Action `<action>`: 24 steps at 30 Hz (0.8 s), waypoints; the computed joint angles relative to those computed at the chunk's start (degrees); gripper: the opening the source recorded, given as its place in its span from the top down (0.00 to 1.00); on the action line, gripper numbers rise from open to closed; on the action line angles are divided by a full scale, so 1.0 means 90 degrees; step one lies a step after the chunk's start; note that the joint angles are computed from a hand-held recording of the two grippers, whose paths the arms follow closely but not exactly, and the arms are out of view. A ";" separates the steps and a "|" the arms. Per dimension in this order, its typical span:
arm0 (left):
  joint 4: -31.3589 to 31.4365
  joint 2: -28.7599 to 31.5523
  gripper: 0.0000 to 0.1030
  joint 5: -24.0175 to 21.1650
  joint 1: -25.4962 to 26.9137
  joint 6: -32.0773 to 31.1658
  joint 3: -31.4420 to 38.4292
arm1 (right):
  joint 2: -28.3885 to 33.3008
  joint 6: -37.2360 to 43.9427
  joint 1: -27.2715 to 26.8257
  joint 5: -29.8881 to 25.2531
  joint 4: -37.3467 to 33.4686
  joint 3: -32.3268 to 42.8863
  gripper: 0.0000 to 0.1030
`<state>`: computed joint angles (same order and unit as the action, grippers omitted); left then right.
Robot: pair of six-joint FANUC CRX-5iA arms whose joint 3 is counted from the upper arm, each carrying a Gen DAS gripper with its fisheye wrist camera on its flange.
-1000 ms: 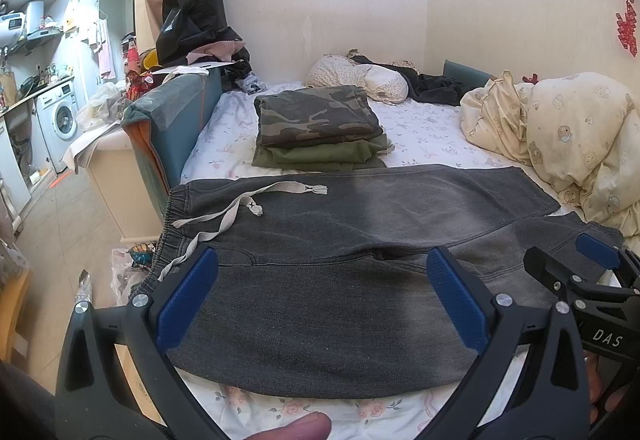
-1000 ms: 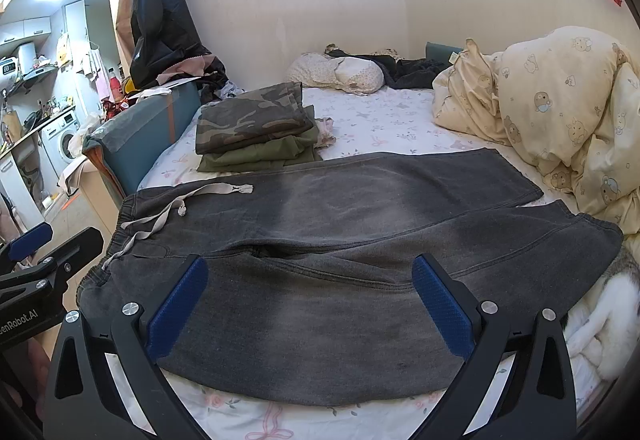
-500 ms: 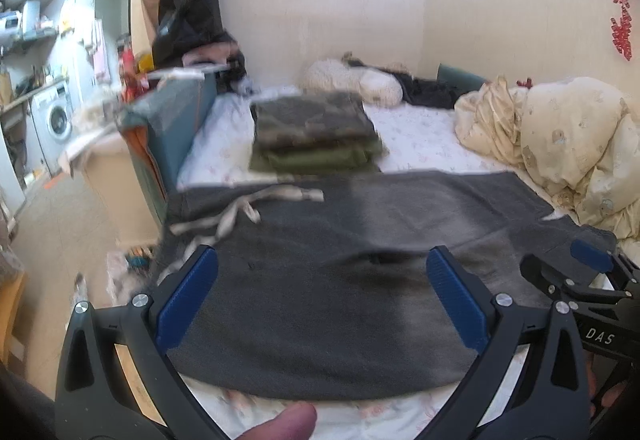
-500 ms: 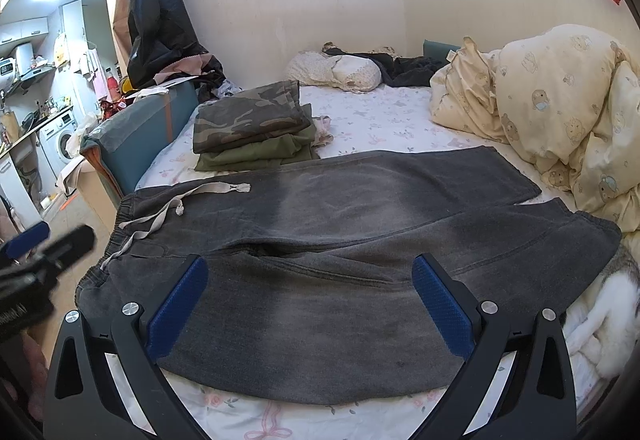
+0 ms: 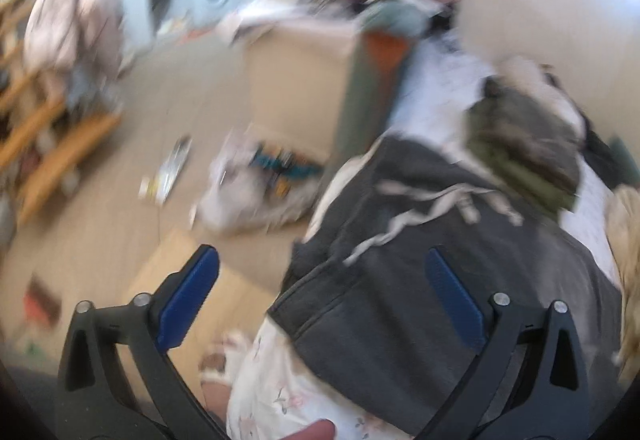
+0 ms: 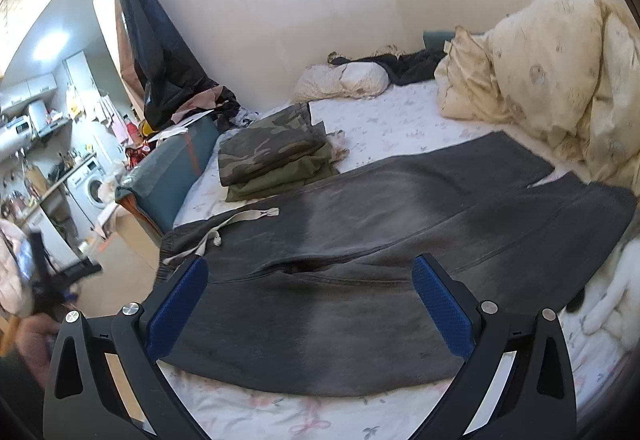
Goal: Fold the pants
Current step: 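Grasp the waistband of the grey sweatpants with the left gripper while the right gripper grasps the leg cuff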
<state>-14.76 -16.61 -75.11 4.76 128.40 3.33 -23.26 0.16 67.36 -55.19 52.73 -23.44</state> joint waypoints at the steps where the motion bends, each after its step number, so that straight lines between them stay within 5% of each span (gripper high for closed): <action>1: 0.0236 0.0015 0.05 -0.0036 0.0198 0.0096 -0.0170 | -0.0021 -0.0005 -0.0042 0.0038 -0.0072 0.0003 0.00; 8: 0.1205 0.0362 0.18 0.0257 0.0430 0.0586 -0.1234 | -0.0305 -0.0699 -0.0075 -0.0135 0.0242 -0.0227 0.00; 16: 0.1010 0.0237 0.88 0.0720 0.0078 0.1011 -0.1305 | -0.0323 -0.0684 -0.0350 -0.0170 -0.0365 -0.0139 0.00; 22: -0.0132 -0.0107 0.90 0.0621 -0.0905 0.0842 -0.0591 | -0.0257 -0.0594 -0.0567 -0.0016 -0.0858 -0.0025 0.00; 24: -0.0038 0.0107 0.91 0.0320 -0.0730 0.0712 -0.0474 | -0.0242 -0.0508 -0.0614 0.0021 -0.1008 0.0004 0.00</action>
